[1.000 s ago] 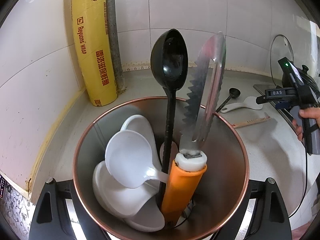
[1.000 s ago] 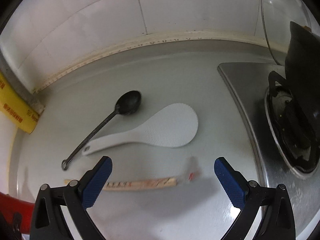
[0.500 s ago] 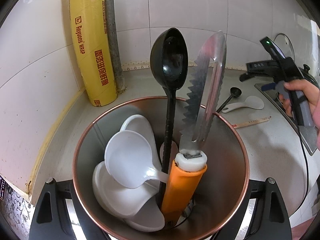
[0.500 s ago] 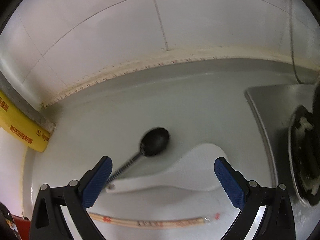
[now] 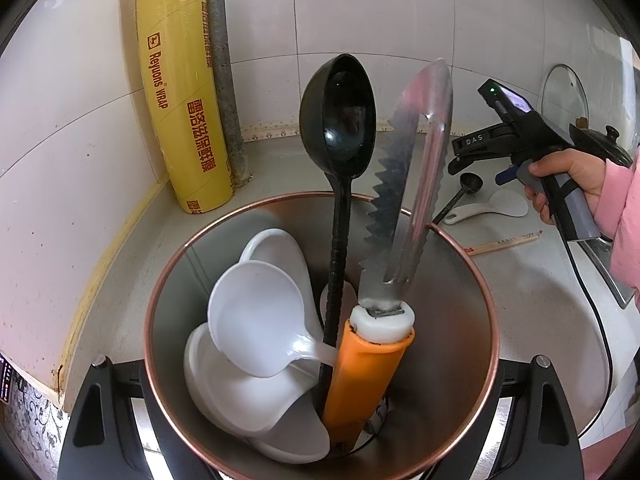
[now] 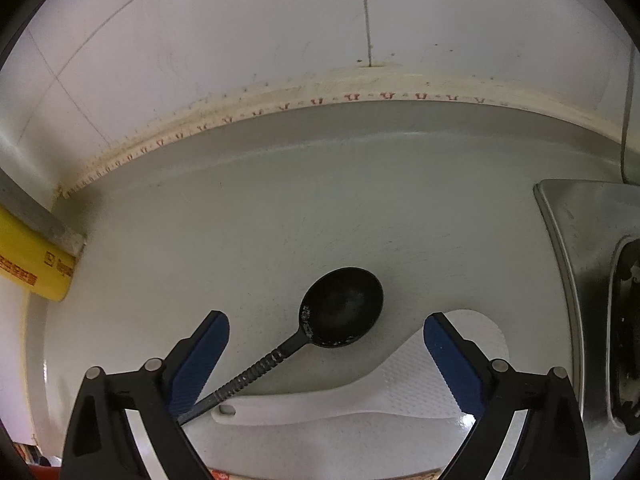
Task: Organize utensils
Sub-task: 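Lower the right tool around the black spoon's bowl and close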
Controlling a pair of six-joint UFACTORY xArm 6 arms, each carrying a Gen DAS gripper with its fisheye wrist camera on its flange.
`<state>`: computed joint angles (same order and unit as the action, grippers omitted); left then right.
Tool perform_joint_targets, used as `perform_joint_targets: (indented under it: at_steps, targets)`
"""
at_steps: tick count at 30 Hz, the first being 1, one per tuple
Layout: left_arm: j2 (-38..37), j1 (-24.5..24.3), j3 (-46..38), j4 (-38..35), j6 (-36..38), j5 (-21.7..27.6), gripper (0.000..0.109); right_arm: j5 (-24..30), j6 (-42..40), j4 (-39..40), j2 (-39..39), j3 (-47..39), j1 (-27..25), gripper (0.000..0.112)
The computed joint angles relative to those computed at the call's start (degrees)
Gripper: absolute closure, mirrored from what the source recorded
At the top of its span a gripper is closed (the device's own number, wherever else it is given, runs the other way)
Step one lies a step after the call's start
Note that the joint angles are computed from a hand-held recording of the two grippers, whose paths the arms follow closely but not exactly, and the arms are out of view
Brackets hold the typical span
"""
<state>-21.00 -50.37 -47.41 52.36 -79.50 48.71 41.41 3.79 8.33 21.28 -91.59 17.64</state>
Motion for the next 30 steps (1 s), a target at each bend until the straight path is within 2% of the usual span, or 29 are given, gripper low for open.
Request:
perform_joint_targets:
  at_steps: [5, 20, 30]
  targets:
    - [-0.1, 0.2, 0.0, -0.1, 0.4, -0.1, 0.018, 0.9, 1.2, -2.8, 1.7, -2.0, 0.9, 0.013]
    - [0.0, 0.4, 0.1, -0.3, 0.9, -0.3, 0.018, 2.1, 1.6, -4.4, 6.1, -6.7, 2.2, 0.014]
    - [0.2, 0.3, -0.1, -0.2, 0.8, -0.2, 0.018, 2.3, 1.4, -4.3, 5.8, -6.0, 2.0, 0.032]
